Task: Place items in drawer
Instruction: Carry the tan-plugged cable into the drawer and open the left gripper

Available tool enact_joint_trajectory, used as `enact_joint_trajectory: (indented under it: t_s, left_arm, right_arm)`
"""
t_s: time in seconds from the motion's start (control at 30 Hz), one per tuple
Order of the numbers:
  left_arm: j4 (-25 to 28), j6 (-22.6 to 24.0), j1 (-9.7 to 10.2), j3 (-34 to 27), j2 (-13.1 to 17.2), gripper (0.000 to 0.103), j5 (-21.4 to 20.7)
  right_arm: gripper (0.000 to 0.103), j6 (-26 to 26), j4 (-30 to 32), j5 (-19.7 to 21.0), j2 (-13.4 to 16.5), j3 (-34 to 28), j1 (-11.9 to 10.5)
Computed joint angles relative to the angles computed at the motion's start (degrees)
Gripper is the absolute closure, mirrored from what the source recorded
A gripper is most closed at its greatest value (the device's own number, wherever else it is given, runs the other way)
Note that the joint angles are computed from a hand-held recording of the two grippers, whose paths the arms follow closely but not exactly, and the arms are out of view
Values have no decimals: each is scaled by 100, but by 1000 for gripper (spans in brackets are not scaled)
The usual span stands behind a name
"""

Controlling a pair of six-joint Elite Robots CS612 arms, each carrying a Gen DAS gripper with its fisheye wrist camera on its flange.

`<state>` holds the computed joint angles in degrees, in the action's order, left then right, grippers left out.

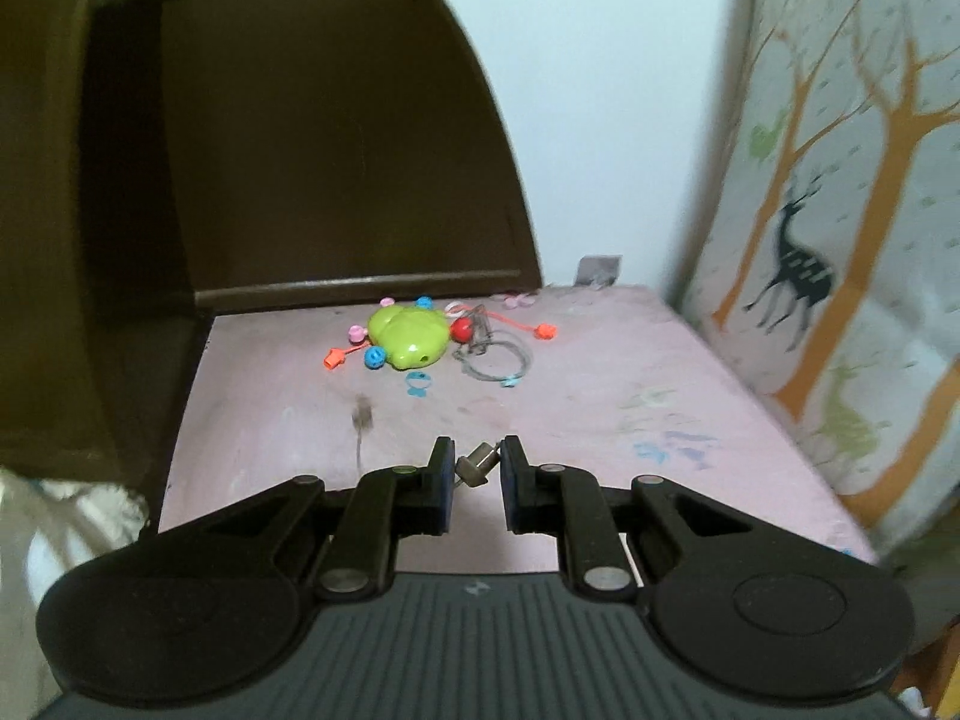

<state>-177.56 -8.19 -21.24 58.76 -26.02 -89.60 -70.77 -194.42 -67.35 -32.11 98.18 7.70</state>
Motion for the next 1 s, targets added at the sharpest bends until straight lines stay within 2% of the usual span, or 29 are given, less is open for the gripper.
enact_joint_trajectory:
  t_s: [0.3, 0.43, 0.57, 0.67, 0.73, 0.8, 0.83, 0.87, 0.93, 1.0]
  left_arm:
    - [-1102, -230, -137, 1528, -899, 88, -260]
    - [-1434, -323, -226, 2037, -1184, 88, -464]
    - [-1540, -507, -302, 2360, -1337, 88, -737]
    - [-1527, -692, -349, 2481, -1337, 88, -921]
    - [-1315, -809, -351, 2443, -1265, 88, -1005]
    - [-863, -697, -400, 2395, -1216, 88, -760]
    - [-556, -595, -433, 2361, -1199, 81, -568]
    - [-416, -578, -445, 2339, -1166, 64, -465]
    - [-333, -621, -449, 2309, -1091, 38, -342]
    - [-296, -672, -438, 2286, -1047, 38, -310]
  right_arm:
    - [90, -69, 4, -45, -3, -2, 12]
    - [88, -156, -37, -80, 7, 4, 28]
    - [88, -173, -41, -113, 6, 3, 39]
    - [88, -167, -56, -115, 8, 8, 39]
    - [88, -170, -52, -112, 6, 8, 39]
    - [88, -167, -50, -109, 5, 7, 39]
    - [88, -169, -47, -105, 6, 4, 38]
    - [88, -171, -44, -100, 7, 0, 38]
    - [88, -167, -42, -93, 11, -5, 36]
    - [89, -171, -25, -87, 8, -9, 34]
